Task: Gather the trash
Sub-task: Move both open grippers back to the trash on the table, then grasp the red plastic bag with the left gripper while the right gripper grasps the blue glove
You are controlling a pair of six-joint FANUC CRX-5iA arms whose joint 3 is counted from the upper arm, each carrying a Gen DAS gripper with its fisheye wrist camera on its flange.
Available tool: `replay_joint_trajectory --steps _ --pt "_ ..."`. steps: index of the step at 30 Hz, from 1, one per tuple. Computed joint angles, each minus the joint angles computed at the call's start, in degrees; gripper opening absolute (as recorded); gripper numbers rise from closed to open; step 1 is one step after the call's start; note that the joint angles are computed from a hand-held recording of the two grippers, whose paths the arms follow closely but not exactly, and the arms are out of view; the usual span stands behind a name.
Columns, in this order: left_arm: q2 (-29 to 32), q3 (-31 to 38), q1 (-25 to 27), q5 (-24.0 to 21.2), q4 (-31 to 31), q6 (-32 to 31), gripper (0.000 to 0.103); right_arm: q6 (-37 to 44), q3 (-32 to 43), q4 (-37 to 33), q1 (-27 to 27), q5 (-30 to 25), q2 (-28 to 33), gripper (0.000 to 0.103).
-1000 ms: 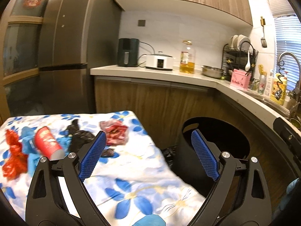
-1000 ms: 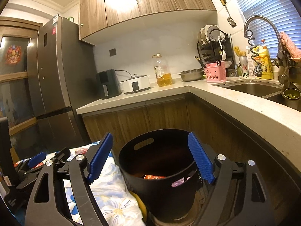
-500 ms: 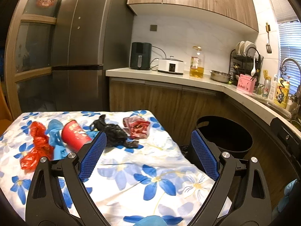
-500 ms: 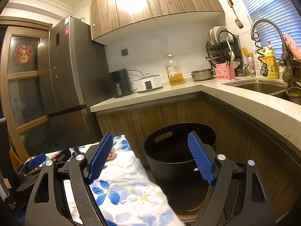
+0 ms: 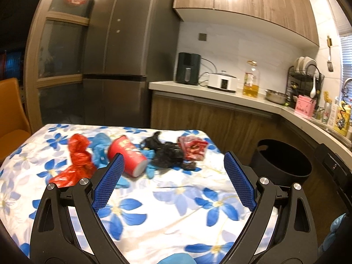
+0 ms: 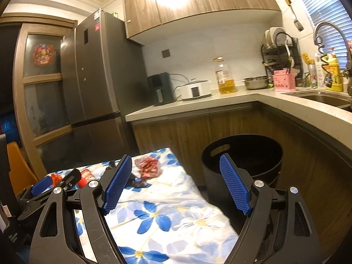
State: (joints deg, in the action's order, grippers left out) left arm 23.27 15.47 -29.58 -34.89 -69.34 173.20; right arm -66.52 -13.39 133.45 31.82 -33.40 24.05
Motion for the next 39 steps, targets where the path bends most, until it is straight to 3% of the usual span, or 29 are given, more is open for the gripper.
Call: replay_joint_trajectory --steps 5,14,20,24,29,31,32,34,37,39 --pt "-0.7 -1.9 0.7 -4.3 -3.0 3.2 0.090 -1.2 3.0 2.2 0.1 3.0 2.1 0.080" --pt "-1.0 -4.8 5.5 -8.2 -5.1 8.1 0.090 -2.1 10.6 6.1 0.6 10.2 7.5 0.080" --pt "0.1 -4.1 9.5 -6.8 -2.2 5.2 0.086 -1.4 16.3 7.1 1.4 14.2 11.4 0.080" --pt "0.8 -3.3 12.9 -2.2 2.5 0.5 0.084 0.4 20.2 6.0 2.2 16.7 14.1 0.080" --pt "2.3 -2.3 18.2 3.2 14.8 -11.0 0.069 2.7 24.8 4.8 3.1 19.5 17.1 0.080" --pt "2.7 -2.6 20.1 5.3 20.5 -15.9 0.052 3.7 26.8 4.3 3.3 20.6 18.3 0.080" --pt "2.9 -2.9 21.1 6.4 23.3 -18.2 0.049 4.9 27.9 3.5 3.7 21.1 19.1 0.080" --pt "3.1 -3.9 22.9 8.5 28.5 -21.9 0.025 6.7 30.1 2.4 4.2 22.1 20.6 0.080" --pt "2.9 -5.7 24.8 11.6 33.1 -24.1 0.010 9.9 33.1 -0.1 5.0 23.6 22.8 0.078" --pt "1.9 -7.6 25.6 14.1 33.4 -22.8 0.008 14.3 35.3 -4.2 5.8 24.6 24.5 0.075"
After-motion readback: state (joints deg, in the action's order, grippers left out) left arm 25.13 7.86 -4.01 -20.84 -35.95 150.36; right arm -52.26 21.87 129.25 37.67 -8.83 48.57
